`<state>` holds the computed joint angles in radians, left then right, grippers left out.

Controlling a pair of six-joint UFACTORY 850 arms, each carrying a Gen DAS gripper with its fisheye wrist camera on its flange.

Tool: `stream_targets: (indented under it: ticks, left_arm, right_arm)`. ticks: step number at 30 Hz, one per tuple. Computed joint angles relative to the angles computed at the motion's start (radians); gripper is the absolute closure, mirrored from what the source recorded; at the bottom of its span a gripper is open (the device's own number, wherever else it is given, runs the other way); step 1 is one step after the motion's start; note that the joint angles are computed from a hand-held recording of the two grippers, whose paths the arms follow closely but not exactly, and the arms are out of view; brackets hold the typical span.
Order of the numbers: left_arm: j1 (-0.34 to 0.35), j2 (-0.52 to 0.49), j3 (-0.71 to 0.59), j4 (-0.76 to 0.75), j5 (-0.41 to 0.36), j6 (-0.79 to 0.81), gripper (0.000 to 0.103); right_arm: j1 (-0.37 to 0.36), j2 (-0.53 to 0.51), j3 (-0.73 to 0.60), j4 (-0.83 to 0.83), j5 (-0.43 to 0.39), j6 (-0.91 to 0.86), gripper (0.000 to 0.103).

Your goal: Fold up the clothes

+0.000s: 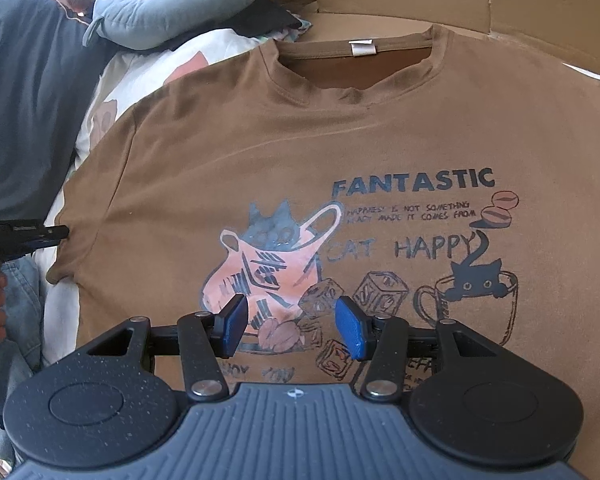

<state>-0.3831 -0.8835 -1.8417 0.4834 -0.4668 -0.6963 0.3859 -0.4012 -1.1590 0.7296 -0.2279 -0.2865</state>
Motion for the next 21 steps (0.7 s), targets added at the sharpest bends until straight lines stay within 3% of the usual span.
stream_targets:
  ticks: [3,10,21]
  left_arm:
    - [-0.014,-0.023,-0.036,0.125,-0.075,-0.108,0.062]
    - [0.004,0.014,-0.007,0.164,-0.037,-0.217,0.069]
    - [-0.036,-0.069,-0.212,-0.012,-0.006,0.034,0.069]
  right_arm:
    - [-0.009,-0.006,-0.007,0.036,-0.005,-0.061,0.047]
    - [-0.036,-0.062,-0.072,0.088,-0.022,-0.186,0.047]
    - [-0.070,-0.237,-0.341,0.093,-0.065,-0.290,0.047]
